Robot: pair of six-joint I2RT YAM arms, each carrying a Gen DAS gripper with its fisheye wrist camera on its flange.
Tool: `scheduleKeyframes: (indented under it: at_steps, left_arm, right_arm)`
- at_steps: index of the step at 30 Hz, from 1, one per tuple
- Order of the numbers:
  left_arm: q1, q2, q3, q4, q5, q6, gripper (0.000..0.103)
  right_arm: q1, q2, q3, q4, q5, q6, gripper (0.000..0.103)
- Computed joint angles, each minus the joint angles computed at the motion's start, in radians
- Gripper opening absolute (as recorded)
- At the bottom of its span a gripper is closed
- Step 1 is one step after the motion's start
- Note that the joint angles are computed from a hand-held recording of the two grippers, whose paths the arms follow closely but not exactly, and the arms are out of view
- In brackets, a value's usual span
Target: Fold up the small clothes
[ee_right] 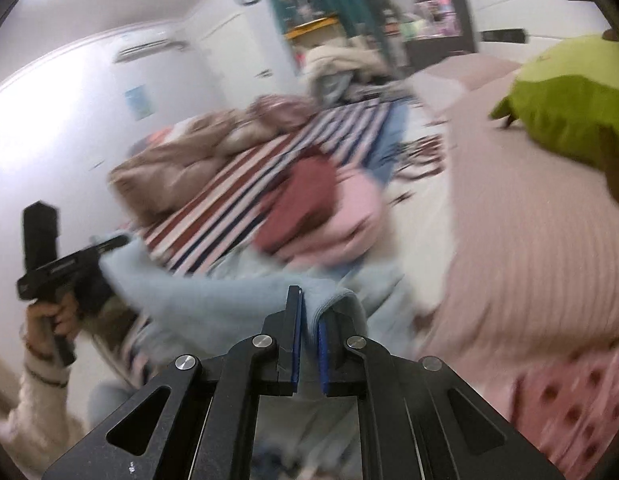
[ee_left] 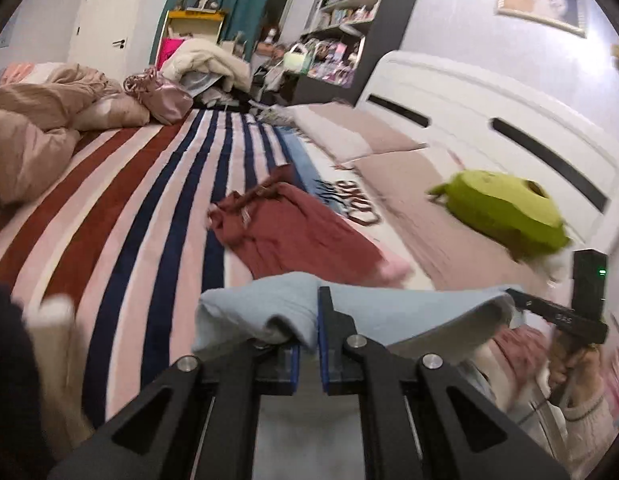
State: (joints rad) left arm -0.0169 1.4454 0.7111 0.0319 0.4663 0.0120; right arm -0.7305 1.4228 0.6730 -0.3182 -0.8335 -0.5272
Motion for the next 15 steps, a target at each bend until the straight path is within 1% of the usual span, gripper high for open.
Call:
scheduleKeyframes:
  at_steps: [1, 2, 3, 4, 5, 6, 7, 8, 9, 10, 11, 13, 15]
  left_arm:
    - [-0.017, 0.076, 0.056, 0.022, -0.026, -0.017, 0.010]
    - [-0.032, 0.162, 0.125, 0.027, -0.053, -0.024, 0.011]
    - [-0.046, 0.241, 0.195, 0.011, -0.084, -0.030, 0.021]
    - [-0.058, 0.307, 0.256, -0.010, -0.121, -0.029, 0.039]
    - [-0.063, 0.357, 0.303, -0.034, -0.151, -0.016, 0.049]
    - [-0.058, 0.370, 0.307, -0.035, -0.157, -0.004, 0.059]
    - [-0.048, 0.369, 0.294, -0.027, -0.146, 0.012, 0.064]
    - [-0.029, 0.355, 0.268, -0.028, -0.111, 0.033, 0.066]
    - [-0.004, 0.336, 0.234, -0.035, -0.064, 0.058, 0.071]
    - [0.015, 0.311, 0.194, -0.040, -0.040, 0.078, 0.072]
    - [0.033, 0.284, 0.149, -0.048, -0.028, 0.104, 0.072]
    - [0.064, 0.233, 0.050, -0.051, -0.028, 0.156, 0.072]
    - [0.094, 0.202, -0.057, -0.024, -0.020, 0.199, 0.072]
  right_arm:
    - [0.034, 0.046, 0.028, 0.064, 0.045, 0.067, 0.001]
    - [0.081, 0.122, 0.079, 0.126, 0.106, 0.141, 0.002]
    - [0.109, 0.172, 0.119, 0.143, 0.139, 0.171, 0.002]
    - [0.140, 0.239, 0.168, 0.158, 0.182, 0.196, 0.002]
    - [0.156, 0.282, 0.200, 0.158, 0.205, 0.200, 0.003]
    - [0.162, 0.318, 0.230, 0.133, 0.210, 0.192, 0.007]
    - [0.157, 0.329, 0.235, 0.120, 0.202, 0.180, 0.029]
    - [0.144, 0.328, 0.216, 0.128, 0.182, 0.165, 0.061]
    - [0.112, 0.302, 0.177, 0.137, 0.143, 0.136, 0.072]
    - [0.092, 0.280, 0.149, 0.131, 0.128, 0.107, 0.075]
    - [0.064, 0.264, 0.128, 0.095, 0.112, 0.056, 0.075]
    - [-0.003, 0.246, 0.093, -0.033, 0.062, -0.087, 0.075]
    - [-0.051, 0.253, 0.065, -0.163, 0.050, -0.236, 0.075]
